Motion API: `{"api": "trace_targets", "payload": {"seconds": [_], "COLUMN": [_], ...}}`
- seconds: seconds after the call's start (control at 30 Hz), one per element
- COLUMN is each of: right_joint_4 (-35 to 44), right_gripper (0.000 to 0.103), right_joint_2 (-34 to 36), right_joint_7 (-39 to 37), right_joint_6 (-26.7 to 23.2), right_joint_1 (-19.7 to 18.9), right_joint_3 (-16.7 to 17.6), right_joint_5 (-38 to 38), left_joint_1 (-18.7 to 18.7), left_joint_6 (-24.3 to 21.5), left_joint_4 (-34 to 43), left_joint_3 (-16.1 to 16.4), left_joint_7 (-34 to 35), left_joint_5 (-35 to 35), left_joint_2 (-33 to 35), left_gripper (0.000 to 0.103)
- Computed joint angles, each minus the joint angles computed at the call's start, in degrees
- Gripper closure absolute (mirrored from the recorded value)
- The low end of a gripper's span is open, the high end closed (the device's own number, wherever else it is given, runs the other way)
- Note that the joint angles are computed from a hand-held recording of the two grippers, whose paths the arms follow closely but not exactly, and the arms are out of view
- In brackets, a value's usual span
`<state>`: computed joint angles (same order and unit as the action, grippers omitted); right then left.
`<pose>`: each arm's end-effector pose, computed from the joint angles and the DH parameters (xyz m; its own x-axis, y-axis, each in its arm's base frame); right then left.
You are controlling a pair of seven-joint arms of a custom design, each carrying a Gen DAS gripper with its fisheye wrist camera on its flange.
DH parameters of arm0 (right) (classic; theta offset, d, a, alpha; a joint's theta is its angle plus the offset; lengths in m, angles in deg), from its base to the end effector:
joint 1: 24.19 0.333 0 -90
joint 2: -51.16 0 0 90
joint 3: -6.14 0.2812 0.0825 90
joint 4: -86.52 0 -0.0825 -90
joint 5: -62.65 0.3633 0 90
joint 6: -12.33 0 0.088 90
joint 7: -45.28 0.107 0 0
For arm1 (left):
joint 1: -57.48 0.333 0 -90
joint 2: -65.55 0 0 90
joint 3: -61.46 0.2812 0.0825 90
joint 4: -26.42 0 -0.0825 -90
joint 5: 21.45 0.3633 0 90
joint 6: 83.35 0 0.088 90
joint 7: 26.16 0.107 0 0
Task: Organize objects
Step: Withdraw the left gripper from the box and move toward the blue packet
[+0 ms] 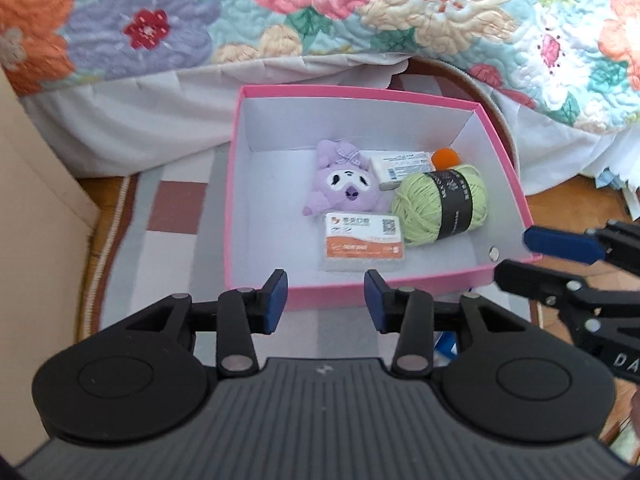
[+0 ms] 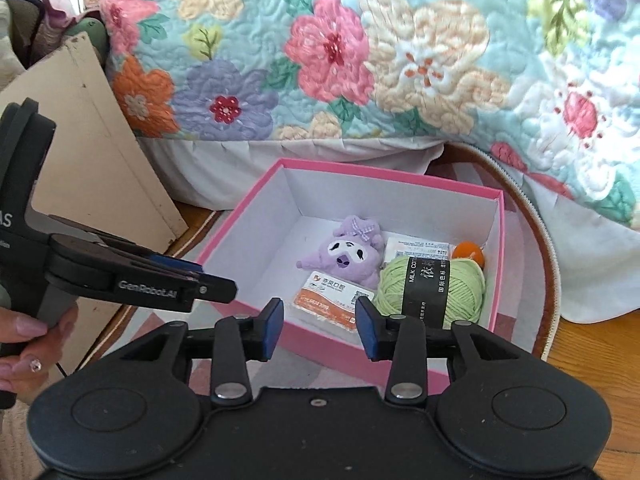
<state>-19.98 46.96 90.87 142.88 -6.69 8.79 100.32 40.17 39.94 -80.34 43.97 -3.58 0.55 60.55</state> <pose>0.5237 0.2086 0.5749 0.7631 -0.6192 -0.1851 -0.5632 -0.4967 -0.6604 0.4597 -0.3072 0.5608 0.3628 -0.9206 0.1443 -0.7862 -0.3855 -0.4830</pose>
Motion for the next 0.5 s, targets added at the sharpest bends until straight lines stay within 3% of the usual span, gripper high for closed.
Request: {"api": "trace_targets", "payload": {"seconds": [0.27,0.5], "right_joint_4": [-7.8,-11.2], "right_gripper": [0.05,0.036], "right_joint_2": [-8.9,-13.1], "right_joint_7": [-0.4,-0.1], "right_joint_6": [0.7,-0.1], "right_joint_1": [1.6,3.1], "right_joint_3": [-2.1,-3.7], "right_joint_5": [0.9,0.0], "left_joint_1": [-0.7,-1.1], "left_joint_6": [-5.6,-9.0], "left_joint_4": [-0.8,-0.3], "left_joint_3": [-2.0,-4.5], "left_joint_7": [0.6,0.1], "left_joint_5": [-0.6,0.2], "left_joint_2": [-5.2,-7.6], "left_gripper": [0.044,0.041]}}
